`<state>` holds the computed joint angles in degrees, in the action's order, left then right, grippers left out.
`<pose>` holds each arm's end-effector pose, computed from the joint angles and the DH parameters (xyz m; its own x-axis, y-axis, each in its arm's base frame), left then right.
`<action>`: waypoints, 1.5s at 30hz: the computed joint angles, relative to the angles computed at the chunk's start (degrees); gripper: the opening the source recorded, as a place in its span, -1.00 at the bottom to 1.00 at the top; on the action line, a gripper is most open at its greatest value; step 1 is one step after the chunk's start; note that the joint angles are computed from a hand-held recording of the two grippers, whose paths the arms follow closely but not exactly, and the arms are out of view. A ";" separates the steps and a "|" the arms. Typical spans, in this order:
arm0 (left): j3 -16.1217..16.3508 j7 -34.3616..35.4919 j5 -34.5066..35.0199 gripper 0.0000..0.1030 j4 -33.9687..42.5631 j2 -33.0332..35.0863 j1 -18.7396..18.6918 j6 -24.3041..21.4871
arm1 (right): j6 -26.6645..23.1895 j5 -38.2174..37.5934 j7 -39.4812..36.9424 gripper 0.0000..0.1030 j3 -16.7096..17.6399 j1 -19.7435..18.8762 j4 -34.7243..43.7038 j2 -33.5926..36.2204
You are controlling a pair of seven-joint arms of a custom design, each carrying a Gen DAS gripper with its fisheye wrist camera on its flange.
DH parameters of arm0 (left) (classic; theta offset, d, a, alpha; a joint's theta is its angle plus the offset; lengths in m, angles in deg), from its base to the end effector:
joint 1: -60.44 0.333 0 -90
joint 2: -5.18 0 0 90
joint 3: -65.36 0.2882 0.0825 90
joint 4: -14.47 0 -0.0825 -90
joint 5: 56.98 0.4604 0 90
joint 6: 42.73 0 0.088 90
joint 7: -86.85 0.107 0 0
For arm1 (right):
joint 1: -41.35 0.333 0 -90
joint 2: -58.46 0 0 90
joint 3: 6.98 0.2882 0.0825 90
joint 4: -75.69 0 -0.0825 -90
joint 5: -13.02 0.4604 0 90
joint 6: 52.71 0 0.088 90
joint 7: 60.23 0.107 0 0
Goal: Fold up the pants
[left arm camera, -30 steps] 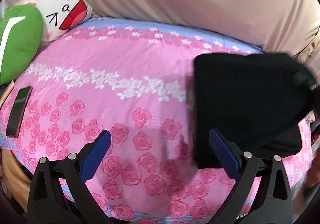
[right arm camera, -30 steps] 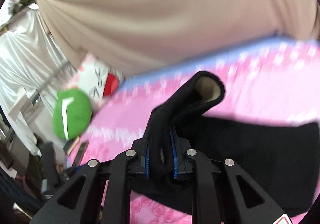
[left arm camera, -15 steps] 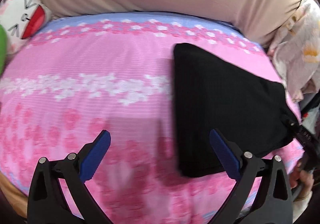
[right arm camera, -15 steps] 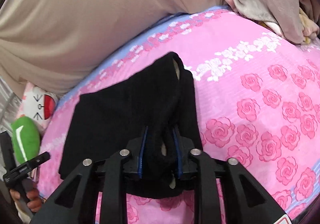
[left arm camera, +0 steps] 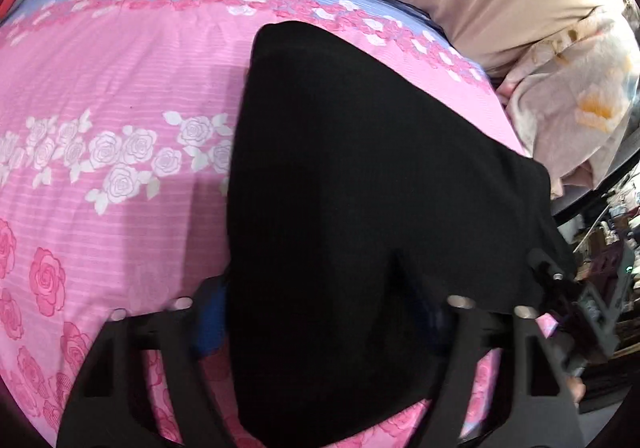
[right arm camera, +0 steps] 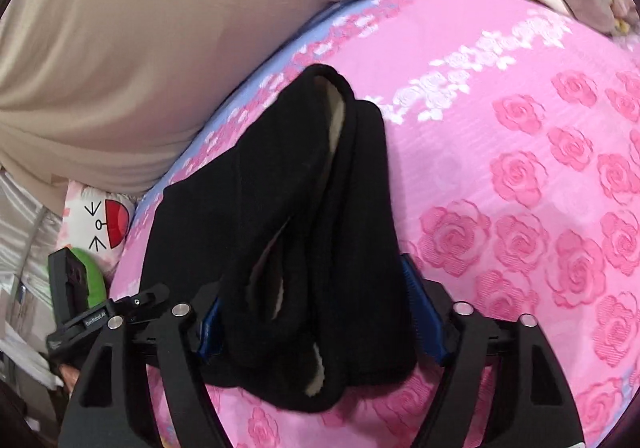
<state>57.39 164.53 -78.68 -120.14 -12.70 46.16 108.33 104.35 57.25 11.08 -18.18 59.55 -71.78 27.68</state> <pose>0.5313 -0.2089 0.4576 -0.0090 -0.9190 0.3941 -0.8763 -0.1826 -0.4458 0.5044 0.0363 0.4477 0.0310 -0.8395 -0.5424 -0.7727 0.3241 -0.5458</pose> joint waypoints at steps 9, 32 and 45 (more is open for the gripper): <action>-0.47 -1.19 4.97 -0.56 -10.51 -17.53 5.61 -0.90 | -0.67 -1.64 -1.82 -0.16 1.84 5.68 1.02 -3.58; -8.29 -24.24 36.93 0.71 -19.30 -30.17 11.77 -3.76 | -1.96 -23.11 13.61 -0.74 9.06 1.94 15.41 11.16; -8.40 -25.31 38.22 0.74 -18.04 -28.45 11.76 -4.89 | -4.41 -42.80 33.44 -0.63 20.39 -13.58 11.15 7.94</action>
